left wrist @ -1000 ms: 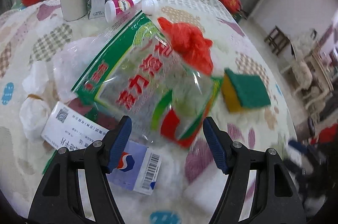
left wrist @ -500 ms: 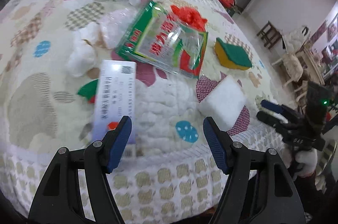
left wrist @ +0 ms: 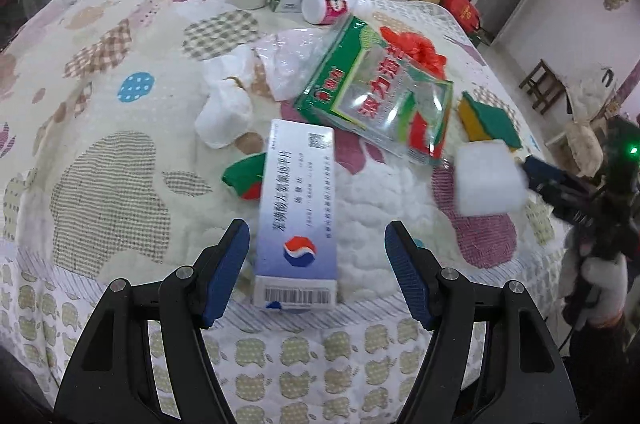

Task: Collect trash
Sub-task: 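Grasp the blue-white medicine box with the left gripper while the right grasps the white foam block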

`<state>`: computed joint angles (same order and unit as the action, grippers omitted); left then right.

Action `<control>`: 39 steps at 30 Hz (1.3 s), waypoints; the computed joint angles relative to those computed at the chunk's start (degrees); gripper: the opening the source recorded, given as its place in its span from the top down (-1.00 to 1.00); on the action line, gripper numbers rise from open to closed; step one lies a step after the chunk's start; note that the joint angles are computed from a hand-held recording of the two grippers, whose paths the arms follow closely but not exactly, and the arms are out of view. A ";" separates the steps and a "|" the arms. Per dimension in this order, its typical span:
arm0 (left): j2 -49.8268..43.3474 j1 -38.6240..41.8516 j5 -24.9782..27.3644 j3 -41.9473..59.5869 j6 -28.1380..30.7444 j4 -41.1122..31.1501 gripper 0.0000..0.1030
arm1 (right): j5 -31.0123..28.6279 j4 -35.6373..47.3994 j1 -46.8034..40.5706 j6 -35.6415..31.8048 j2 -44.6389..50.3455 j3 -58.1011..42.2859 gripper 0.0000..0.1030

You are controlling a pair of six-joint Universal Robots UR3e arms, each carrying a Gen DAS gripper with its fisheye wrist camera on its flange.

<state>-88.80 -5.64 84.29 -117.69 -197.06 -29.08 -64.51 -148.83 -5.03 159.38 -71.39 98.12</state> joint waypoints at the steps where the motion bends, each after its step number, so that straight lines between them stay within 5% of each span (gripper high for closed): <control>1: -0.41 0.07 0.14 0.08 -0.11 0.43 -0.35 | -1.39 -0.98 0.34 0.83 0.07 -0.39 -0.55; 14: -10.62 -2.90 4.19 6.49 -0.08 1.55 -0.34 | 7.37 9.29 -5.37 -4.61 -6.22 5.05 -0.66; 16: -10.52 -3.29 4.47 6.64 -0.27 1.38 0.03 | 8.71 11.39 -4.77 -5.46 -6.31 4.63 -0.69; 18: -10.19 -3.57 4.88 6.48 -0.18 0.94 0.13 | 9.03 11.99 -3.69 -5.25 -6.07 4.63 -0.70; 28: -2.60 -4.17 1.57 1.08 -1.72 1.72 0.14 | 4.00 2.00 6.00 1.22 1.94 2.14 -0.88; 32: -1.56 -5.80 2.68 1.28 -2.42 1.54 0.14 | 8.66 2.65 4.18 -3.31 0.24 4.24 -0.10; 39: -2.28 -8.48 2.27 3.57 -4.23 1.98 0.14 | 11.98 6.66 -0.44 -8.14 -5.67 8.00 0.19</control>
